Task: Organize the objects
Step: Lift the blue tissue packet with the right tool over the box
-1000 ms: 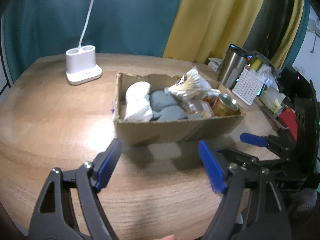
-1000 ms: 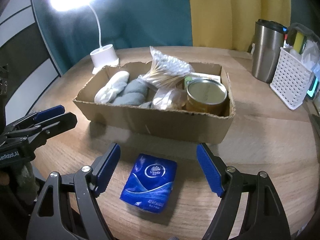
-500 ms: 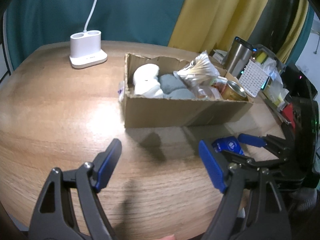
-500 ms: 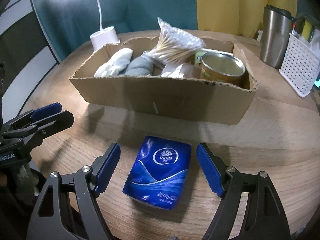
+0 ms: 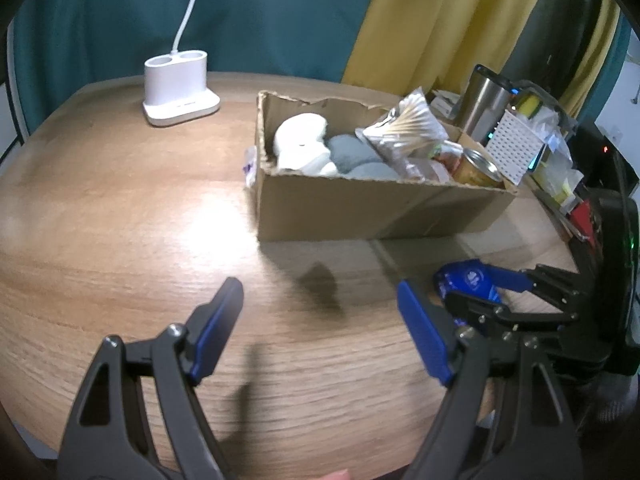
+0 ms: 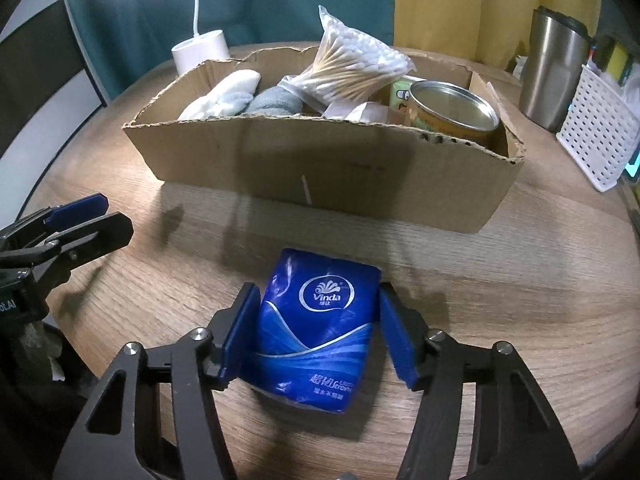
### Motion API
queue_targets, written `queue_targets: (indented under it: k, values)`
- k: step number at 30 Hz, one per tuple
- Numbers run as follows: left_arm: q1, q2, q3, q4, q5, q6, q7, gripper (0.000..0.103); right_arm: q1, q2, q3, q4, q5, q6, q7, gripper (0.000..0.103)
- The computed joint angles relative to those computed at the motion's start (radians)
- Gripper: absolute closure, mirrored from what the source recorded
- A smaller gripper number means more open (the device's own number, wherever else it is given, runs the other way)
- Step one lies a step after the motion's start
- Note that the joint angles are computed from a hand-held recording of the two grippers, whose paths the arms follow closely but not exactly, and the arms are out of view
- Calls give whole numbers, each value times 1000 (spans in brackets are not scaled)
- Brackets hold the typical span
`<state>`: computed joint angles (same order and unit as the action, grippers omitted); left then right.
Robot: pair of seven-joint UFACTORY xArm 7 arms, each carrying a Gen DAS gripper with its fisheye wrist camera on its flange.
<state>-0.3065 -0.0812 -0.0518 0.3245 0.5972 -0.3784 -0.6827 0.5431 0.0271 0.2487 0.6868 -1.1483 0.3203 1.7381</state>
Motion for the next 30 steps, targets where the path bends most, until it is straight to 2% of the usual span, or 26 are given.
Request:
queue_targets:
  k: [3, 9, 30]
  values:
    - [-2, -2, 1, 3, 5, 6, -3, 22, -9, -17, -5, -12, -36, -22, 42, 44]
    - [-12, -18, 5, 5, -8, 21, 4, 22, -30, -60, 8, -29, -50, -27, 50, 44]
    - [-78, -49, 46, 40, -20, 44, -3, 22, -128, -180, 78, -54, 18, -37, -67, 44]
